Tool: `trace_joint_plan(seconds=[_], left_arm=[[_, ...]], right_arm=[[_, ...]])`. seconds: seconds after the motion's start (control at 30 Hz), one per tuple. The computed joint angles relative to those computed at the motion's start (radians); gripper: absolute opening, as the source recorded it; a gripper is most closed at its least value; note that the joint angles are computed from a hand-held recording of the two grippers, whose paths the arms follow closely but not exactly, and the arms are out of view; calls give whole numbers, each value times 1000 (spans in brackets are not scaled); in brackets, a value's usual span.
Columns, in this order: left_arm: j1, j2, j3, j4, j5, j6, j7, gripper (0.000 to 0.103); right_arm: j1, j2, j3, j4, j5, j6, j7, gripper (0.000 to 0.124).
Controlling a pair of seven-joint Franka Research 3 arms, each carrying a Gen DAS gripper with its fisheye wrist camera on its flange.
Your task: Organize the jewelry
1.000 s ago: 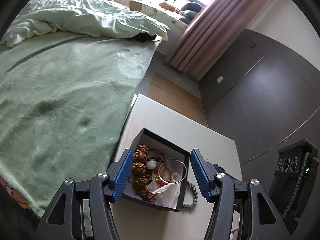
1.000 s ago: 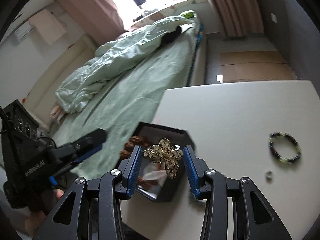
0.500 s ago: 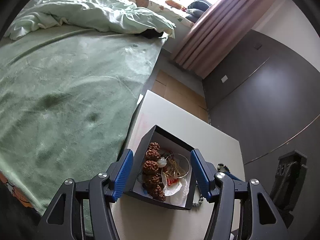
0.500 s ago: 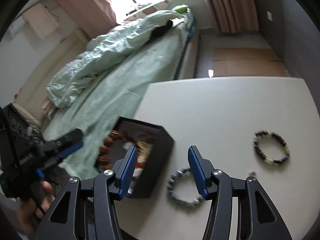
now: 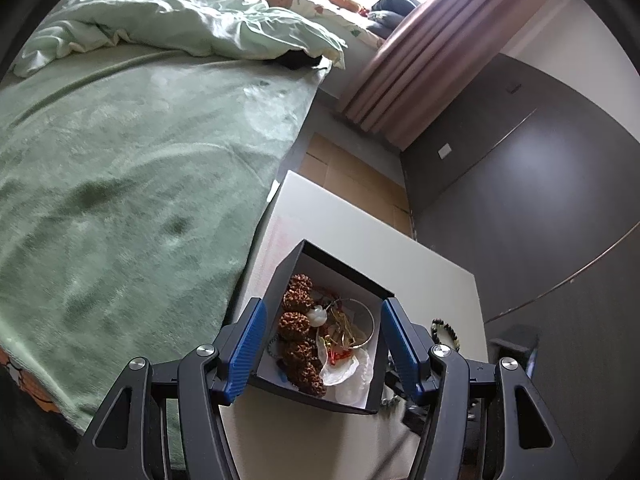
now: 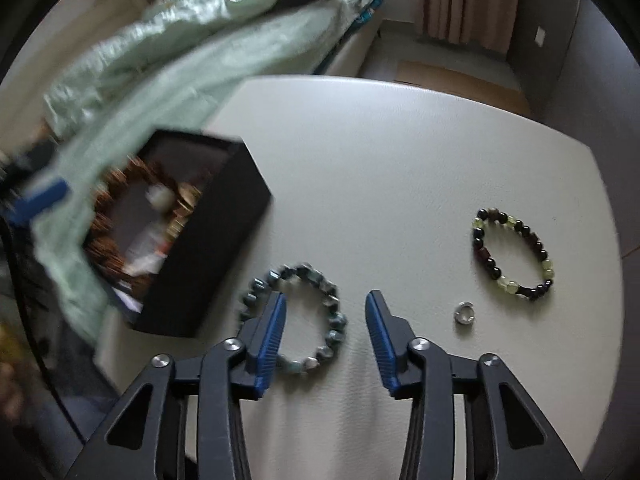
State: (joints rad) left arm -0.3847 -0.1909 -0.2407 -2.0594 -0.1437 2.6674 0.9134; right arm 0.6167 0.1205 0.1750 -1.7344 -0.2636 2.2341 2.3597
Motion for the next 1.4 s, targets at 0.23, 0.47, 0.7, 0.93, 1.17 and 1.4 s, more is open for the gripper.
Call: trace_joint_plan(seconds=[0.23, 0.47, 0.7, 0.93, 1.17, 1.4], left_arm=[[-2, 35, -10, 36, 11, -60, 28, 61], [1, 42, -23, 46, 41, -61, 9, 61], [0, 32, -23, 37, 50, -50, -12, 61], [7, 26, -22, 27, 74, -51, -44, 61], [11, 22, -18, 21, 79, -49, -52, 61], [16, 12, -13, 8, 81, -43, -63, 61]], right_arm=[[29, 33, -6, 59, -56, -101, 15, 11], [-2, -59, 1, -43, -48, 61, 71, 11], [-33, -114, 21, -109, -71, 246, 142, 11], [-63, -145, 35, -153, -197, 436, 299, 11], [-78, -122, 42, -144, -245, 579, 359, 11], [-40, -44, 24, -91, -79, 651, 216, 11]])
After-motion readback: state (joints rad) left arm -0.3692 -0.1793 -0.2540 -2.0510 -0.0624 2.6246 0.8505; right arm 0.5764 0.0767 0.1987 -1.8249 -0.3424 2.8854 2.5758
